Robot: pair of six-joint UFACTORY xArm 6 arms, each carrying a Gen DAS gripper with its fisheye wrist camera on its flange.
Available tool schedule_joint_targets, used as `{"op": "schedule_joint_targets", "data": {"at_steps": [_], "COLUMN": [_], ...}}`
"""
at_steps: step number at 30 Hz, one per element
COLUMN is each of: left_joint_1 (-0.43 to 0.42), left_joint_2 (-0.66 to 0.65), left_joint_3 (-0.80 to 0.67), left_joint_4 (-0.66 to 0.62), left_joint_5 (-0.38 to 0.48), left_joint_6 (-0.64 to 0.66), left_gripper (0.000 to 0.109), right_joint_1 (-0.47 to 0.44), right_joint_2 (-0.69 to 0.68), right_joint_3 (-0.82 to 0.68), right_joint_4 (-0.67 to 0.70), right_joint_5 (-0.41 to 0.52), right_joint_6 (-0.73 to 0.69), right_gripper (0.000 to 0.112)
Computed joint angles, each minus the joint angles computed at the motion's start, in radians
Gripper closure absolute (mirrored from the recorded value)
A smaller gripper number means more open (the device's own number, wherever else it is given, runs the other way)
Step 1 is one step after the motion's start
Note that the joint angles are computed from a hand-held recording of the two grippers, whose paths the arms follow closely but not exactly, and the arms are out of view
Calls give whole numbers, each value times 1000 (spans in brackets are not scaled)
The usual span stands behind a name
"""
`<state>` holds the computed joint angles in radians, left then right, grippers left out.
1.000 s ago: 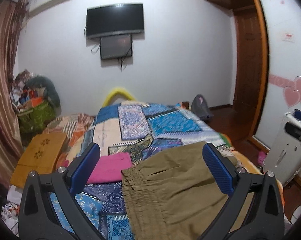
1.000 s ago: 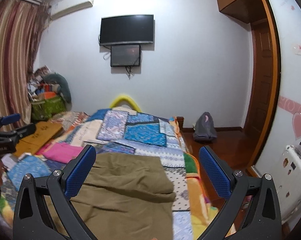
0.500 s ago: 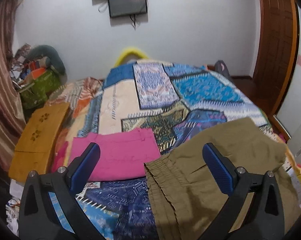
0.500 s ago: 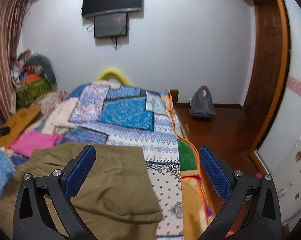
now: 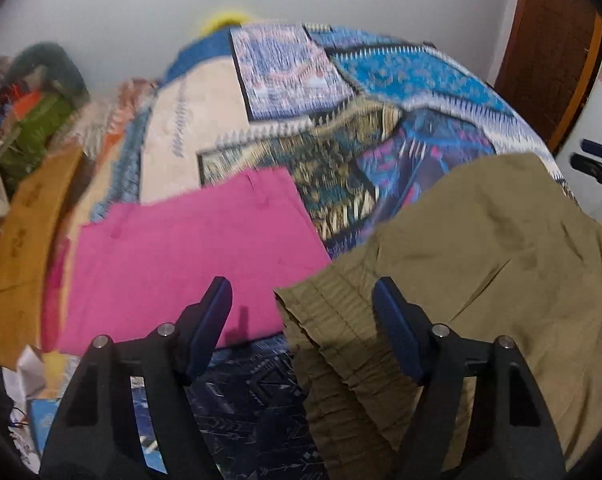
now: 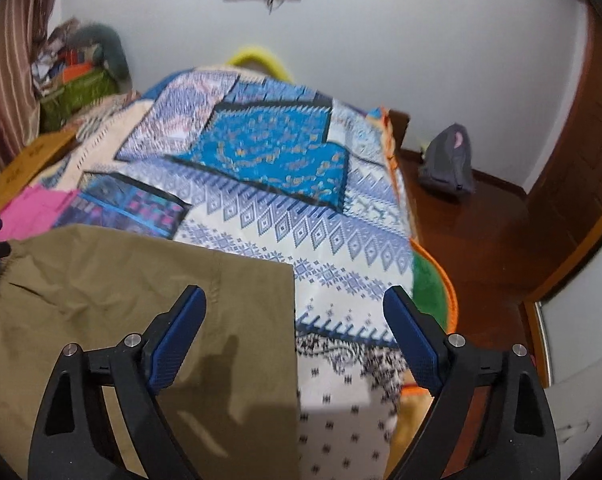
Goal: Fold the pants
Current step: 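Lower the left tool onto the elastic waistband of the olive pants, then grasp the waistband with the left tool and lift it up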
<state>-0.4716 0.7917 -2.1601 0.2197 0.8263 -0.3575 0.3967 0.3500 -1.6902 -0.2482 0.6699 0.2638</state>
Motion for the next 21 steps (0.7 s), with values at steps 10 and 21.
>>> {"op": "schedule_joint_targets", "data": {"at_steps": [10, 21], "left_joint_1": [21, 23], "left_joint_2": [110, 123], "left_joint_3": [-132, -157], "left_joint_4": [-159, -250], "left_joint_5": [53, 71], "left_joint_6": [56, 120], "left_gripper": [31, 52], "right_joint_1": [-22, -16], "right_joint_2": [223, 227], "right_joint_3": [-265, -260], "right_joint_4": [219, 305], "right_joint_5": [155, 138], "right_joint_6": [-221, -303], "right_gripper": [47, 97]}}
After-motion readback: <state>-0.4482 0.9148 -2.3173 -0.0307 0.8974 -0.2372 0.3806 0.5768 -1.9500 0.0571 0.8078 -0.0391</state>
